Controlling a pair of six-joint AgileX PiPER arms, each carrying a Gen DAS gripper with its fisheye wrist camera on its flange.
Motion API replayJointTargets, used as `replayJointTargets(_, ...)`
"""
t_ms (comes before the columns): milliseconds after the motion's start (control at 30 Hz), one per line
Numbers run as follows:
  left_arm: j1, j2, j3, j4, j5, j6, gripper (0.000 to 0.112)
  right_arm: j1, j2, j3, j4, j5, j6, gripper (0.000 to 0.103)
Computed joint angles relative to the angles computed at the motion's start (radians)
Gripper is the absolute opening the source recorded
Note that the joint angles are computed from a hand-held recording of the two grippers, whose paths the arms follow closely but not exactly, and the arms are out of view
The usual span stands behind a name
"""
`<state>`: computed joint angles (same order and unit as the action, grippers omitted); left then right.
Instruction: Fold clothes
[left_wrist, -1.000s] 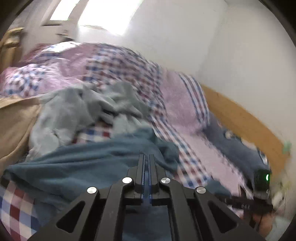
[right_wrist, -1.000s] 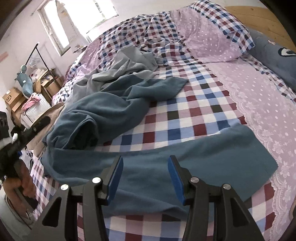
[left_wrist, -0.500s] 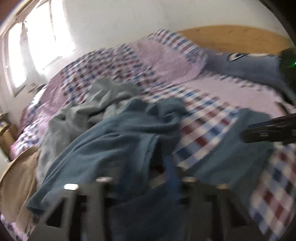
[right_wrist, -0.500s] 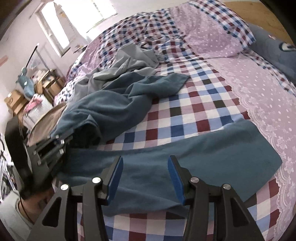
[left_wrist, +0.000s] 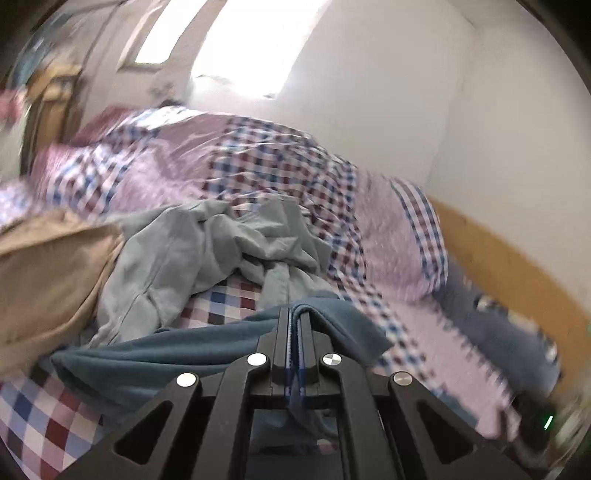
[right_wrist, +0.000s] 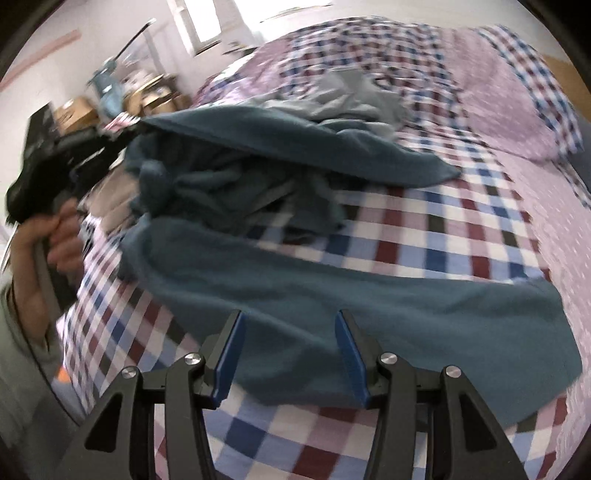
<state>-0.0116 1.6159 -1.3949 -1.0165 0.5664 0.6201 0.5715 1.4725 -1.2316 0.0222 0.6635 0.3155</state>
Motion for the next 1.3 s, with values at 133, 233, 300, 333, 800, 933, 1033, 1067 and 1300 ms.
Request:
replayJointTargets(133,0.090,0.018,0.008,-0.124,0.066,0.023,0.001,0.049,0.026,-0.017,0.009,-0.001,-0.063,0.054)
replayJointTargets(233,0.128,0.016,0.017,-0.159,0.080,0.030,0.001,0.082,0.060,-0.035,-0.047,0.021,-0.049,0.054)
replayJointTargets(300,0.151,0.019,0.023,-0.191,0.086,0.045,0.001,0.106,0.090,-0.052,-0.118,0.044,-0.011,0.054)
replayJointTargets(333,0.162,0.018,0.027,-0.209,0.092,0.053,0.001,0.113,0.095,-0.052,-0.145,0.045,0.006,0.054)
replayJointTargets(800,0.356,0.000,0.106,-0.457,0.142,0.122,0.001,0.063,0.035,-0.032,-0.558,0.145,0.360,0.002)
replayJointTargets(933,0.402,0.006,0.123,-0.511,0.165,0.129,0.001,-0.013,-0.043,0.020,-0.781,0.226,0.579,0.001)
replayJointTargets(1033,0.420,0.015,0.119,-0.519,0.190,0.125,0.001,-0.082,-0.103,0.064,-0.948,0.338,0.790,0.001)
replayJointTargets(1067,0.424,0.019,0.118,-0.521,0.200,0.125,0.001,-0.119,-0.122,0.080,-0.981,0.375,0.867,0.002)
replayJointTargets(1300,0.407,0.037,0.101,-0.431,0.212,0.074,0.001,-0.314,-0.154,0.108,-0.750,0.330,0.904,0.007)
